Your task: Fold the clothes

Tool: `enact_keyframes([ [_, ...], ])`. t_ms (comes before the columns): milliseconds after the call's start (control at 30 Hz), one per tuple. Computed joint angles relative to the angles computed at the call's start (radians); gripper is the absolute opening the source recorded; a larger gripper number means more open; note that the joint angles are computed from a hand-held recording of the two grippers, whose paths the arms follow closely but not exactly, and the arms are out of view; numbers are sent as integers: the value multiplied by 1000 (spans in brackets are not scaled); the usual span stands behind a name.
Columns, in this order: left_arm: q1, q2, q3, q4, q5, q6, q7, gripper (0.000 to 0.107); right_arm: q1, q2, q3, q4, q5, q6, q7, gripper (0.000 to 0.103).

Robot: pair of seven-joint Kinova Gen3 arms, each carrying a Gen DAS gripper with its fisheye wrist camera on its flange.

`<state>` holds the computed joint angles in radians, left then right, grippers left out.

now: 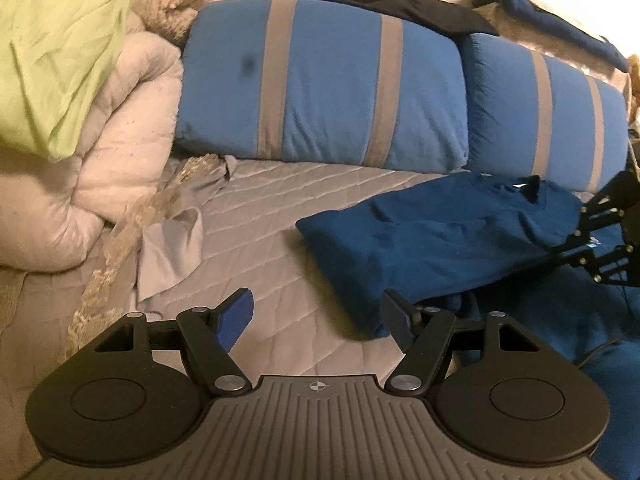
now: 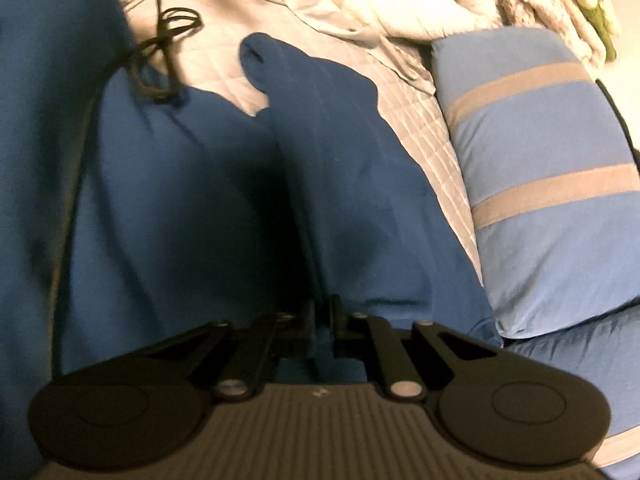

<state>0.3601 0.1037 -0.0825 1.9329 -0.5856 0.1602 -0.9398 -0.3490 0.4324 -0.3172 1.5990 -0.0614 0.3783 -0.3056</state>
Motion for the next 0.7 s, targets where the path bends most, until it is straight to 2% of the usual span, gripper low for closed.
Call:
enact_keyframes([
  [67, 8, -1, -9, 4, -11, 2, 17, 70, -3, -8, -1, 22, -2, -28, -5, 30],
  [167, 11, -5, -12, 11, -25, -2, 33, 70, -33, -16, 23, 67, 30, -113, -27, 39],
  [333, 1, -8, 3, 14, -24, -6, 28, 70, -85, 5, 71, 65, 109, -162, -84, 43],
  [533, 27, 2, -6, 6, -53, -5, 38, 70, -102, 34, 74, 29, 169, -135, -113, 44],
  [700, 34, 6, -4, -1, -38, -16, 16, 70, -103, 33, 63, 18, 198, -112, -101, 42],
])
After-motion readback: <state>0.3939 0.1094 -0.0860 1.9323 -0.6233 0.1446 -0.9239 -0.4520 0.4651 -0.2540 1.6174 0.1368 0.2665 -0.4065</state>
